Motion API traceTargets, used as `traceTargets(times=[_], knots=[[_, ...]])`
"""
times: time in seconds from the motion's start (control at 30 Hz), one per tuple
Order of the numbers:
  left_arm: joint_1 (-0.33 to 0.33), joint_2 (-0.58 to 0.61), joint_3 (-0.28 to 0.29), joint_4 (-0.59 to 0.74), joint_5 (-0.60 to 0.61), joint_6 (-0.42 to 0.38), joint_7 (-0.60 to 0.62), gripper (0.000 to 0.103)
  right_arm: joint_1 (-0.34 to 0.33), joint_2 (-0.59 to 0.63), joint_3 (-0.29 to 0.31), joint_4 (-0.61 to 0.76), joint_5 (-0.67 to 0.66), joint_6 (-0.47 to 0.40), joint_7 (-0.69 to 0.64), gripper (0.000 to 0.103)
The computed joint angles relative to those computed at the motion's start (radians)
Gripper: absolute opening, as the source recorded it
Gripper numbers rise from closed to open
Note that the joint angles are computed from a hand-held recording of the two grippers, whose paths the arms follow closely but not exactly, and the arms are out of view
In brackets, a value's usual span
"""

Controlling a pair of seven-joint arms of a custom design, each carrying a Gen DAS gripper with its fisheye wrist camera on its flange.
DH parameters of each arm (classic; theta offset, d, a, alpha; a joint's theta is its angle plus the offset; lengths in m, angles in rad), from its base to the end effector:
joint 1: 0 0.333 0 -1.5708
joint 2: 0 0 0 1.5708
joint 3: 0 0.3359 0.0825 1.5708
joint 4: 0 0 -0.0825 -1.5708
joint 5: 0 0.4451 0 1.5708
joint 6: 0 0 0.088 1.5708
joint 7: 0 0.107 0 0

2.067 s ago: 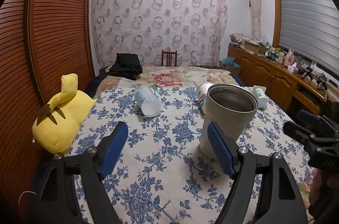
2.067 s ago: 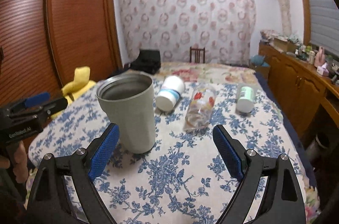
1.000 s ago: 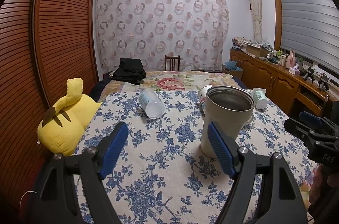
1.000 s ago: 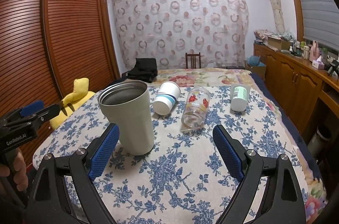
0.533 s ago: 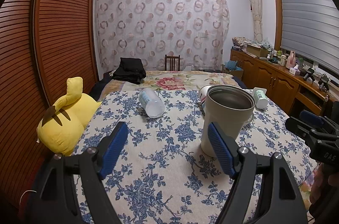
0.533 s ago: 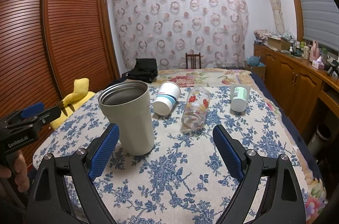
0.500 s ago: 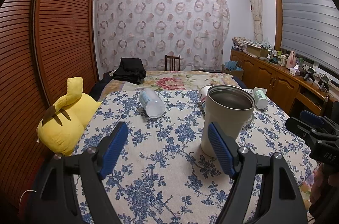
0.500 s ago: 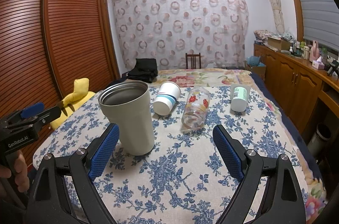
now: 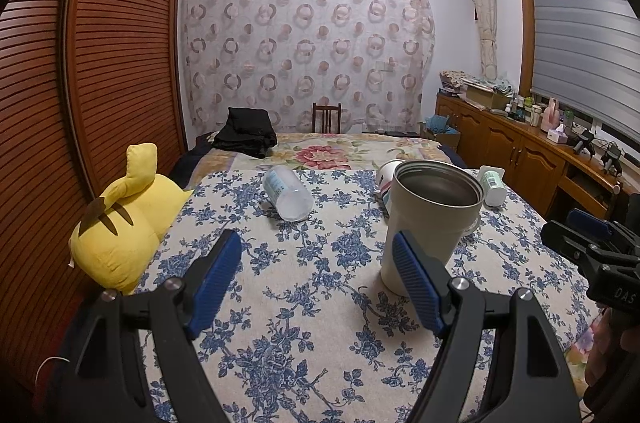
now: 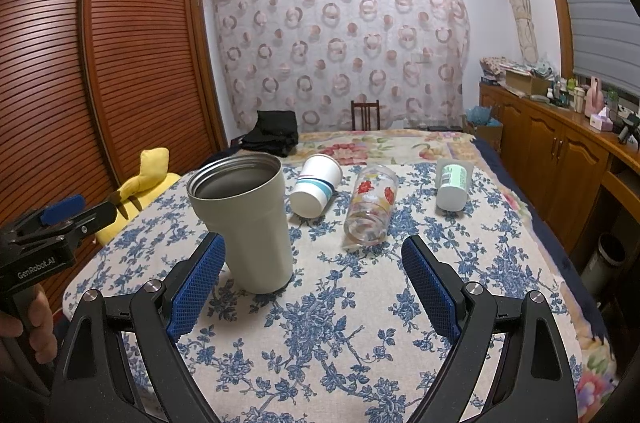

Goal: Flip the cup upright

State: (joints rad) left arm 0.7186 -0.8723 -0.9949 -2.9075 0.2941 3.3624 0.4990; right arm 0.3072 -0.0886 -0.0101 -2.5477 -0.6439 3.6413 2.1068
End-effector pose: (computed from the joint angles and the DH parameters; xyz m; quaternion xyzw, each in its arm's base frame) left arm 0.3933 -0.1107 0.3865 -0.6809 0.5066 -0.3279 0.4151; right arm 0.4647 0.2229 0.4063 -0.7342 0.4248 -0.2172 0.4829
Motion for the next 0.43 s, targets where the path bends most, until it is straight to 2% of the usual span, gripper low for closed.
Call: traceTargets(times=[0.43], knots=[[0.001,0.001,0.001,-0.001,-0.002,0.003,0.002,0.078,0.0,-0.002,-0.001,-0.002,0.0,0.001,-0.001,0.092]])
